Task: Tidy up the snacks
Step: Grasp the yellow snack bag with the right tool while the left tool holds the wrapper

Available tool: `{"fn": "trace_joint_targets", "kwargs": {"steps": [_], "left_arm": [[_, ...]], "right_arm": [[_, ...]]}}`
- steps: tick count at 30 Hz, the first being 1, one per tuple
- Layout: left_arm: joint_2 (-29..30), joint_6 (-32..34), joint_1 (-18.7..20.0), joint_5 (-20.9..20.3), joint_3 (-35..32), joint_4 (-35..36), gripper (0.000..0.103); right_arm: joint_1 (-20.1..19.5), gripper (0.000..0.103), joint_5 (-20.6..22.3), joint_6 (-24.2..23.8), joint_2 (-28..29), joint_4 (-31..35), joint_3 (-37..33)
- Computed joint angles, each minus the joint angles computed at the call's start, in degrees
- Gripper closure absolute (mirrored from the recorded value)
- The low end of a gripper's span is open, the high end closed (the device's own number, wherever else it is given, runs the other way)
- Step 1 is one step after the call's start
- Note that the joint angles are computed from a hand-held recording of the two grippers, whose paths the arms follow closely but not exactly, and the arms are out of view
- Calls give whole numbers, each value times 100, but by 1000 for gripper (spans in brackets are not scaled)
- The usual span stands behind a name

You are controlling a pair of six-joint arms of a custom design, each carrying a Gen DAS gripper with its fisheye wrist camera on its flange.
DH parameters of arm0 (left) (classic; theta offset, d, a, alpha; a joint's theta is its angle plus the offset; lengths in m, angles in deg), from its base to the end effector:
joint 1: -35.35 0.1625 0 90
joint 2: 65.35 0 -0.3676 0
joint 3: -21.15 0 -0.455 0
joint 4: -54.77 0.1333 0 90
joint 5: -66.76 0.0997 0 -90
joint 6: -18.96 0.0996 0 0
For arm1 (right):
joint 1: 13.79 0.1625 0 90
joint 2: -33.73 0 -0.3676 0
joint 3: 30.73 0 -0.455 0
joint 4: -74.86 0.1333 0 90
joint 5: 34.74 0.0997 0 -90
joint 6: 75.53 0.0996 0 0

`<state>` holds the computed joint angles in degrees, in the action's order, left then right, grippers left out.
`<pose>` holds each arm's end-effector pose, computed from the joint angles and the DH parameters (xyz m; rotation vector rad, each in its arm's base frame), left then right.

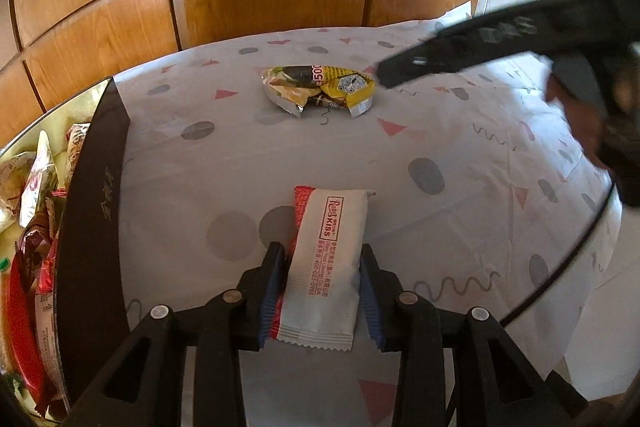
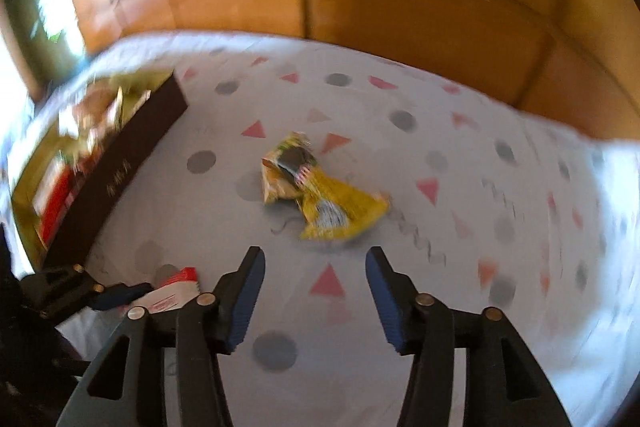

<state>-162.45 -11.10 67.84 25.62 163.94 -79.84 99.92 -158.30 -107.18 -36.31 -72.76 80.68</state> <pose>-0.2009 -0.3749 0.1343 0.5821 2.3400 -0.7415 0.3072 -0.5050 0.1555 1.0758 -2.2846 0.3066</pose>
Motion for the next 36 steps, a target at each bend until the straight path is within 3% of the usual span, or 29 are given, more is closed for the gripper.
{"fn": "trace_joint_targets", "kwargs": {"steps": [4, 8, 11, 12, 13, 15, 19, 27, 31, 36], "left_arm": [[-42, 10, -13, 6, 52, -67, 65], [-97, 30, -37, 16, 111, -131, 64], [-129, 8, -53, 15, 141, -132, 64], [-133, 11, -49, 9, 142, -142, 64], [-146, 10, -53, 7, 152, -145, 64], [-169, -1, -60, 7, 171, -146, 64], [-172, -25, -77, 27, 175, -122, 64], [-170, -88, -84, 25, 164, -94, 64], [-128, -160, -83, 32, 114, -22, 64], [-38, -294, -64, 36, 7, 136, 64]], "right_arm": [[123, 48, -474, -661, 664, 305, -531], [208, 48, -1031, -1404, 1385, 16, -998], [171, 48, -1122, -1454, 1690, 140, -1261], [148, 55, -1119, -1376, 1743, 243, -1312], [134, 70, -1200, -1322, 1785, 224, -1313], [99, 74, -1038, -1342, 1685, -89, -1155], [22, 78, -772, -863, 1226, -228, -775], [-243, 77, -734, 20, -250, -241, 471], [-333, 77, -714, 213, -850, -424, 1060], [-409, 74, -551, 298, -890, -1138, 1341]]}}
